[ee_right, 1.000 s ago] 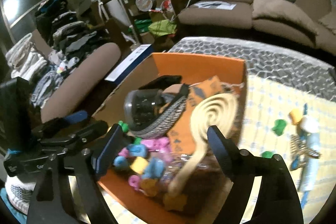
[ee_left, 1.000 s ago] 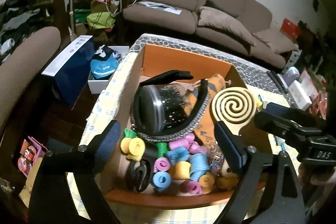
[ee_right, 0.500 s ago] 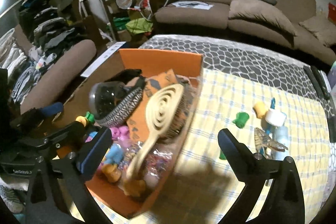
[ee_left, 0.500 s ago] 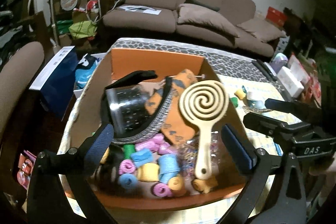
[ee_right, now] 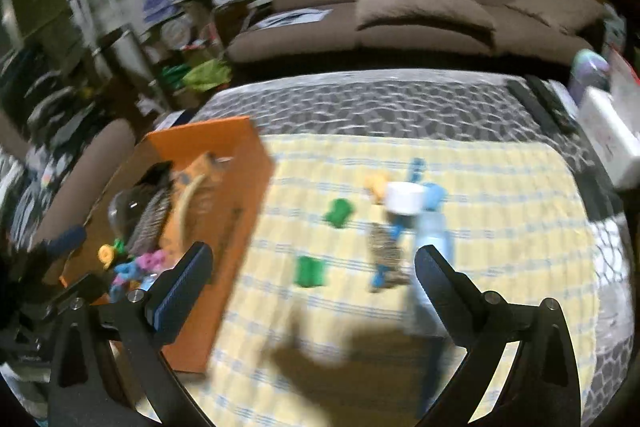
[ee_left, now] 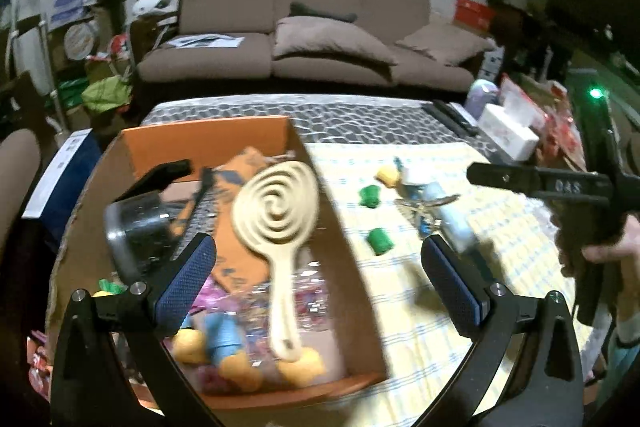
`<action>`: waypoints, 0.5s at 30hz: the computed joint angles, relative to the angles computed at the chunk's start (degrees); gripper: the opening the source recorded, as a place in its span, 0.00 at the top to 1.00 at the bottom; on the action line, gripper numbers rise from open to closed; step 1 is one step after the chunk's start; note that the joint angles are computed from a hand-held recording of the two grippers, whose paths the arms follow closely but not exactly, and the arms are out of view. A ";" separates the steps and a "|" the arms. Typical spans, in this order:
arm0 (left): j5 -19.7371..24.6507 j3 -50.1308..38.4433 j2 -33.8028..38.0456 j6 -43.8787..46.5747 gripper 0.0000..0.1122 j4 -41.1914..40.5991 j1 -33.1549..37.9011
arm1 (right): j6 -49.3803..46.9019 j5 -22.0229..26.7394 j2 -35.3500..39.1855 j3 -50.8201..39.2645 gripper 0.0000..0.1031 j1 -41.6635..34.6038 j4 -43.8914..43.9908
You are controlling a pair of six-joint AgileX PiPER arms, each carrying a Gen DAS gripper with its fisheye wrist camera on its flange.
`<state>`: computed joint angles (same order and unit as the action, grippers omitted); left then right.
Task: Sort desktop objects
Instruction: 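Withdraw both tools from the box back over the table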
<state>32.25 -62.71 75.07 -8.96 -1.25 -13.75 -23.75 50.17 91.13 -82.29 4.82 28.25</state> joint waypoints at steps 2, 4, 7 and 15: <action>-0.15 -0.84 0.88 -2.07 0.09 1.59 -2.12 | -1.02 0.63 0.49 -0.22 0.01 -2.99 1.28; -0.14 -1.99 2.23 -4.85 0.09 3.88 -4.79 | -2.03 1.20 1.00 -0.28 0.01 -5.72 2.66; 0.15 -3.32 4.32 -9.36 0.09 8.16 -8.27 | -3.74 1.70 1.45 -0.07 0.01 -8.34 5.15; 0.91 -5.85 9.60 -15.64 0.09 14.50 -14.88 | -6.26 1.41 3.60 0.14 0.01 -8.93 8.02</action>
